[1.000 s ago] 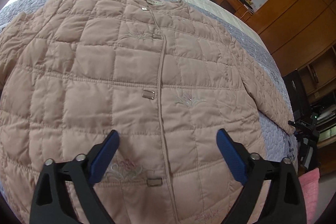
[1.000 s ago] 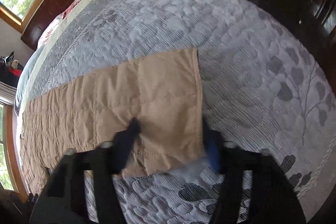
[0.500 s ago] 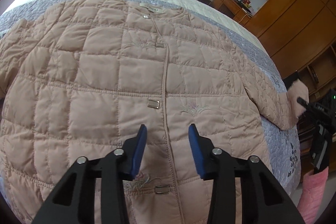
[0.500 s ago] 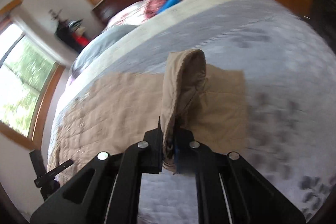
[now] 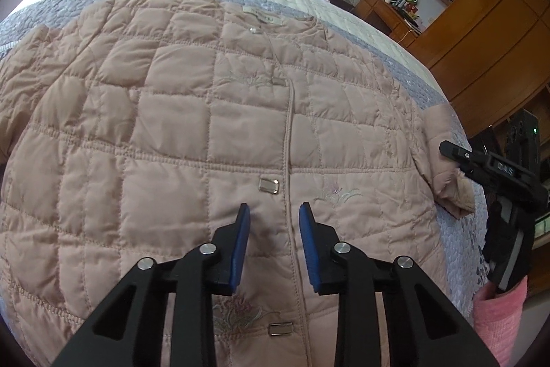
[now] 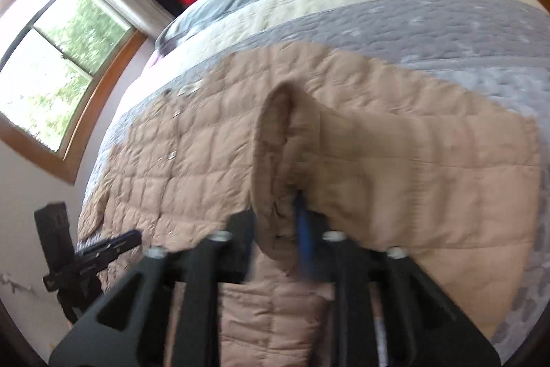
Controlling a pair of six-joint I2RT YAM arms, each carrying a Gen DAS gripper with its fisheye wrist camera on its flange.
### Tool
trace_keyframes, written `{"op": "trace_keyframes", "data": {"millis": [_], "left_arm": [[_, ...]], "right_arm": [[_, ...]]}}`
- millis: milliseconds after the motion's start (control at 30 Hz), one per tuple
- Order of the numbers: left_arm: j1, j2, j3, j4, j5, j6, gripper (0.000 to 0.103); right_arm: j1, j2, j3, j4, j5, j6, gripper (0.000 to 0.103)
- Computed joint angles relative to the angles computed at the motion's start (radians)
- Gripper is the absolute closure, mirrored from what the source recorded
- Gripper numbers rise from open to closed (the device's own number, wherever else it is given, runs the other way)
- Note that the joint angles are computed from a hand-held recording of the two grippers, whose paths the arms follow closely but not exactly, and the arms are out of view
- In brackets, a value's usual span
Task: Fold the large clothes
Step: 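Fold the held sleeve across the coat body with the right gripper, release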
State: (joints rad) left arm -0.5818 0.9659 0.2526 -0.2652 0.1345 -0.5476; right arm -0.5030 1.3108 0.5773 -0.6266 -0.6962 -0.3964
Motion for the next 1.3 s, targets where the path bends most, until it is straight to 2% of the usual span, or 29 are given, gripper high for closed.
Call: {"op": "trace_keyframes", "data": {"millis": [33, 133, 200, 300, 400, 600, 667, 700, 733, 833, 933, 1067, 1167, 1300], "left_arm": [[-0.001, 0.004, 0.007, 0.001, 0.006, 0.003, 0.066], [-0.047, 0.019, 0.047, 0.002, 0.015, -0.015, 0.057], [-0.090, 0.059, 0.081, 0.023, 0.023, -0.030, 0.054], [-0.174, 0.169, 0.161, 0.083, 0.037, -0.050, 0.049], [-0.248, 0.336, 0.264, 0.166, 0.062, -0.076, 0.047], [-0.322, 0.651, 0.457, 0.261, 0.114, -0.115, 0.045], [-0.328, 0.737, 0.512, 0.276, 0.128, -0.134, 0.047], [-0.327, 0.773, 0.534, 0.279, 0.131, -0.141, 0.052], [-0.328, 0.797, 0.549, 0.281, 0.135, -0.145, 0.069], [-0.320, 0.844, 0.568, 0.312, 0.154, -0.152, 0.087], [-0.316, 0.771, 0.493, 0.367, 0.126, -0.161, 0.090], [-0.312, 0.522, 0.348, 0.346, 0.026, -0.132, 0.091], [-0.245, 0.267, 0.234, 0.246, -0.024, -0.093, 0.091], [-0.090, 0.043, 0.166, 0.094, -0.025, -0.030, 0.091]], "right_arm": [[-0.028, -0.002, 0.000, -0.040, -0.032, -0.055, 0.057], [-0.108, -0.028, 0.026, -0.190, -0.130, -0.199, 0.056], [-0.192, -0.064, 0.043, -0.252, -0.128, -0.250, 0.056], [-0.321, -0.131, 0.042, -0.229, -0.052, -0.253, 0.055], [-0.487, -0.066, 0.083, -0.257, -0.023, -0.322, 0.055], [-0.687, 0.035, 0.083, -0.250, 0.012, -0.442, 0.055], [-0.742, 0.070, 0.098, -0.267, 0.008, -0.487, 0.055], [-0.767, 0.085, 0.105, -0.274, 0.009, -0.506, 0.055], [-0.785, 0.094, 0.108, -0.278, 0.012, -0.520, 0.055], [-0.817, 0.131, 0.130, -0.278, 0.024, -0.543, 0.055], [-0.827, 0.153, 0.132, -0.272, 0.027, -0.547, 0.055], [-0.816, 0.181, 0.136, -0.277, 0.014, -0.543, 0.055], [-0.776, 0.210, 0.130, -0.292, -0.004, -0.540, 0.055], [-0.662, 0.225, 0.085, -0.263, -0.034, -0.486, 0.055]]}}
